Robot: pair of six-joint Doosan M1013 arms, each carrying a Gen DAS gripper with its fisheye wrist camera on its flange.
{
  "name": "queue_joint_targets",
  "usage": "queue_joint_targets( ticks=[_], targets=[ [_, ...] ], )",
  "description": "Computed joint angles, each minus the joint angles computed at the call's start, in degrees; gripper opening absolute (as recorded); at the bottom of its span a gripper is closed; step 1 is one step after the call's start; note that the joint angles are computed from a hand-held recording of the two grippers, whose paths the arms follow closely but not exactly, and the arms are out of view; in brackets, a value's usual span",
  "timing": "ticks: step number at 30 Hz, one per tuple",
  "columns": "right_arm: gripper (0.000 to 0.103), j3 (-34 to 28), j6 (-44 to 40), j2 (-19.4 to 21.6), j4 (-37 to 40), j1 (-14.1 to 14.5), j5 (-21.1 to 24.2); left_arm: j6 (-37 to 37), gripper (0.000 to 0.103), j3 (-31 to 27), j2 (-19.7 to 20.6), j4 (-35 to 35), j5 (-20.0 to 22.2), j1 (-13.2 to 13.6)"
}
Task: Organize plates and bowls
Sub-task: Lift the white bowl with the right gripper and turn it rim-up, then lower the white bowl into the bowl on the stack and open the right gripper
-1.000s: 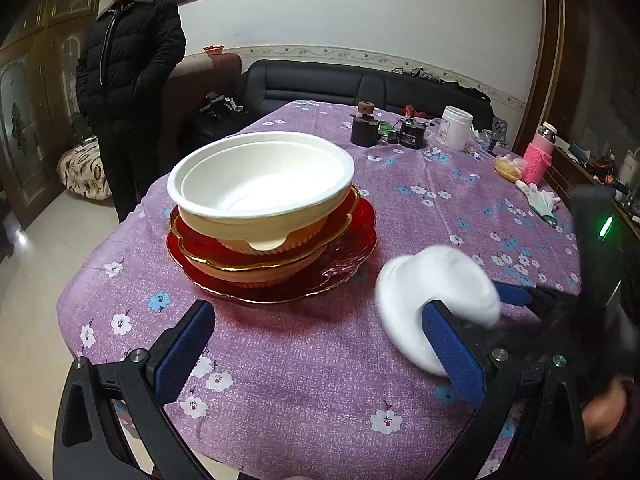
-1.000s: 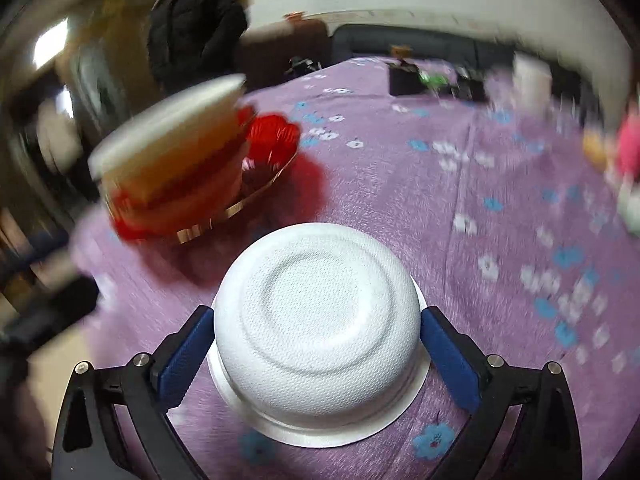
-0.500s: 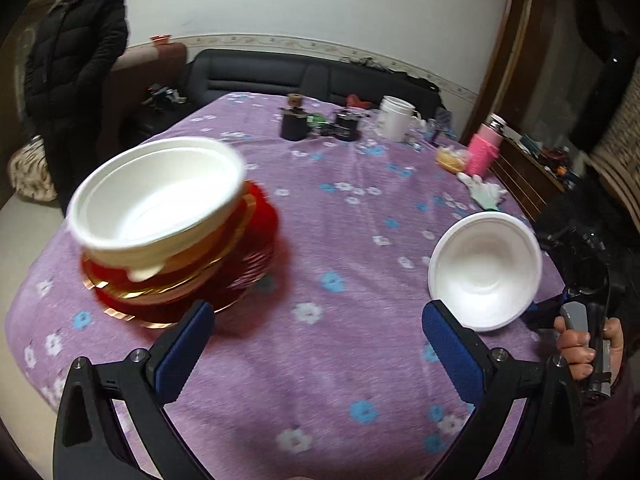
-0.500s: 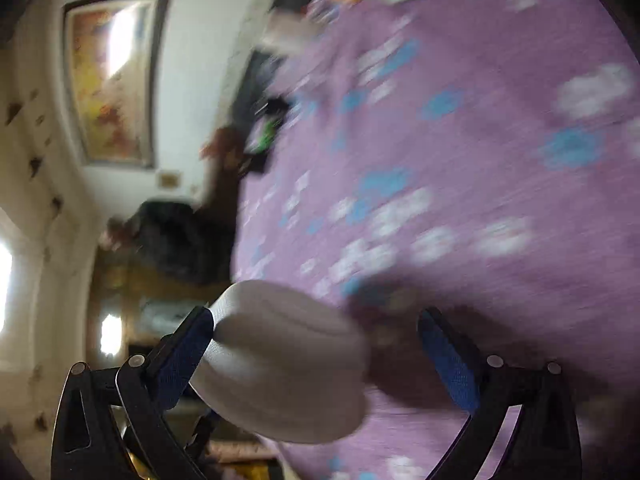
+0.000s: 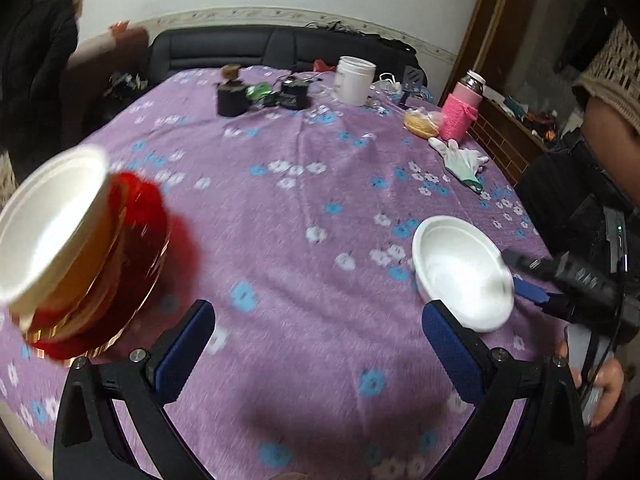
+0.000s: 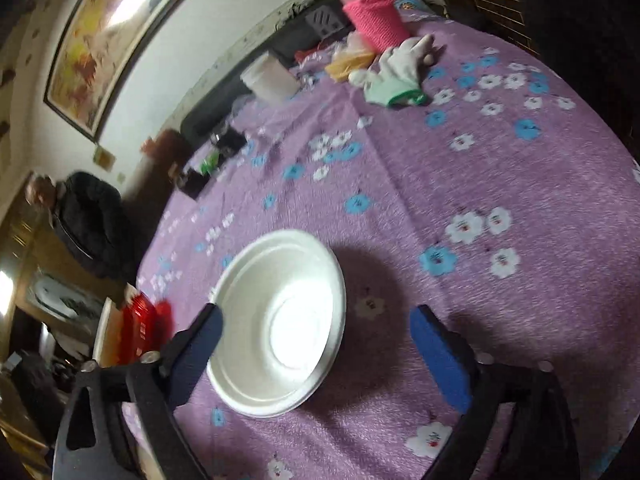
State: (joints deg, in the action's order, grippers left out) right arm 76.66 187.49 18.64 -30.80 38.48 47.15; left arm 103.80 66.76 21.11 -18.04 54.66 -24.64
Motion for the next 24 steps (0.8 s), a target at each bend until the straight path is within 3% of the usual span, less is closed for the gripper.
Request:
queue_joint_targets(
  ticks=[2, 5, 7, 10, 12, 13, 14, 15, 17, 24],
  targets=[
    [0.051, -0.74, -2.39, 0.97, 2.47, -0.21, 0.82, -0.46, 0.103, -2.15, 1.55, 1.00, 1.32, -1.12],
    [0.031, -2.33, -6.00, 2.66, 6.68, -0.81, 2.11, -1.88, 0.103, -5.60, 4.37, 2.95, 4.82, -2.66],
    [0.028, -2.58, -6.24, 3.01, 6.74, -0.75, 2.43, -2.88, 0.099, -7.60, 6.22, 3.31, 7.76, -3.30],
    [0.021, -2.88, -6.09, 3.13, 5.67, -0.37, 3.66, -3.95, 0.083, -10.10, 8.58, 2.80, 12.23, -3.90],
    [0.017, -2.43, -6.18, 2.79, 5.92, -0.30, 2.94, -4.59, 0.063, -12.04, 10.28, 1.53, 16.27, -4.04],
    [0.016, -2.31, -6.31, 2.73, 6.14, -0.28, 2.60, -4.72, 0.060, -12.40, 10.66, 1.07, 17.30, -4.10],
    [0.016, -2.34, -6.56, 2.76, 6.34, -0.28, 2.36, -4.37, 0.054, -11.60, 10.13, 1.65, 15.62, -4.39],
    [0.016, -2.37, -6.90, 2.79, 6.52, -0.19, 2.01, -3.31, 0.036, -11.79, 10.20, 0.87, 16.42, -4.34],
    [0.014, -2.43, -7.59, 2.91, 7.21, -0.18, 0.83, -1.51, 0.015, -13.01, 10.99, -2.22, 20.36, -3.93],
    [0.012, -5.15, -10.52, 3.96, 7.76, 0.71, 0.57, 0.05, 0.015, -9.00, 6.78, -0.91, 16.22, -2.66]
  ],
)
